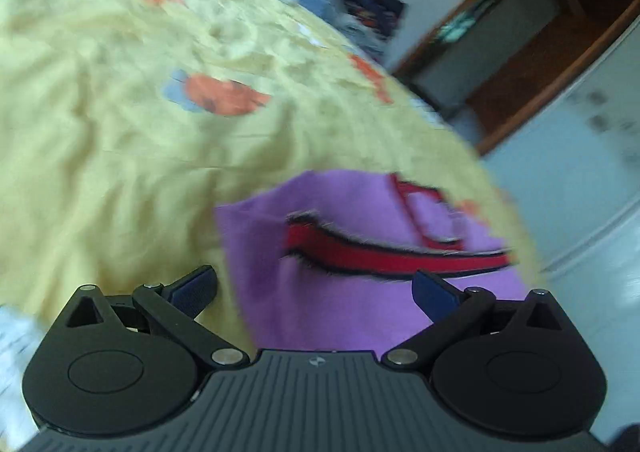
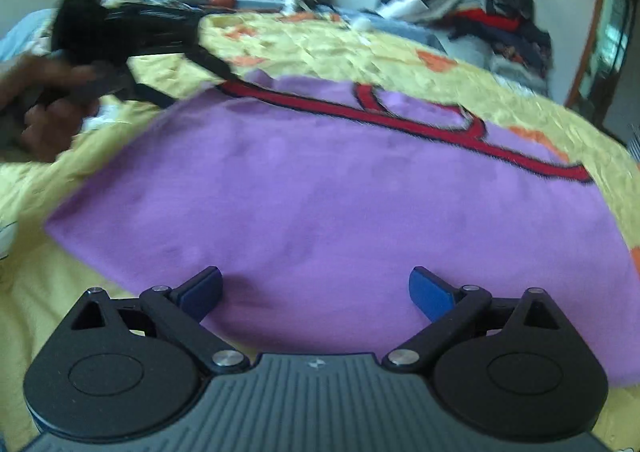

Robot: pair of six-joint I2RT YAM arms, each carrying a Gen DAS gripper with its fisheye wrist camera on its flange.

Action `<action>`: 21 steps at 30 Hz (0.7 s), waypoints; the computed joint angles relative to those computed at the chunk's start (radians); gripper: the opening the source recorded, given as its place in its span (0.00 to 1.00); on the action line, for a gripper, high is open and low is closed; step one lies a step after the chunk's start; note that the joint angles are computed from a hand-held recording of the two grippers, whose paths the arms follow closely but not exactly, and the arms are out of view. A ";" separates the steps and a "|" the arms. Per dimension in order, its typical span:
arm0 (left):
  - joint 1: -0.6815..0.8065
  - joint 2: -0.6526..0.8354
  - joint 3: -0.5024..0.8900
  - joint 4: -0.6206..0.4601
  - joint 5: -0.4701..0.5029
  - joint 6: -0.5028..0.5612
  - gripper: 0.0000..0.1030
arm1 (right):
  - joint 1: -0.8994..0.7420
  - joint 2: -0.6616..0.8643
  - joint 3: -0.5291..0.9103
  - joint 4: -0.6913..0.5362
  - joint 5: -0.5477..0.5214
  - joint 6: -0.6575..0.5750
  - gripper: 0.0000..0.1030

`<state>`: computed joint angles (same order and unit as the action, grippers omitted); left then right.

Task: Fold small clothes

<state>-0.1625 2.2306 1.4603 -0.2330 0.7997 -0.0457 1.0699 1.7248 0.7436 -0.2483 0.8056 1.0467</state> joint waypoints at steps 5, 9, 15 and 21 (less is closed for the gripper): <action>0.036 0.152 0.288 -0.277 0.093 0.001 0.89 | 0.040 0.014 0.037 0.011 0.012 -0.041 0.97; 0.031 0.208 0.400 -0.479 0.092 0.129 0.41 | 0.071 -0.008 0.021 0.084 0.023 -0.093 0.97; -0.001 0.277 0.505 -0.540 0.055 0.129 0.10 | 0.084 0.071 0.123 0.086 0.039 -0.193 0.97; 0.012 0.294 0.505 -0.525 0.084 0.078 0.09 | 0.131 0.235 0.341 0.030 0.104 -0.437 0.97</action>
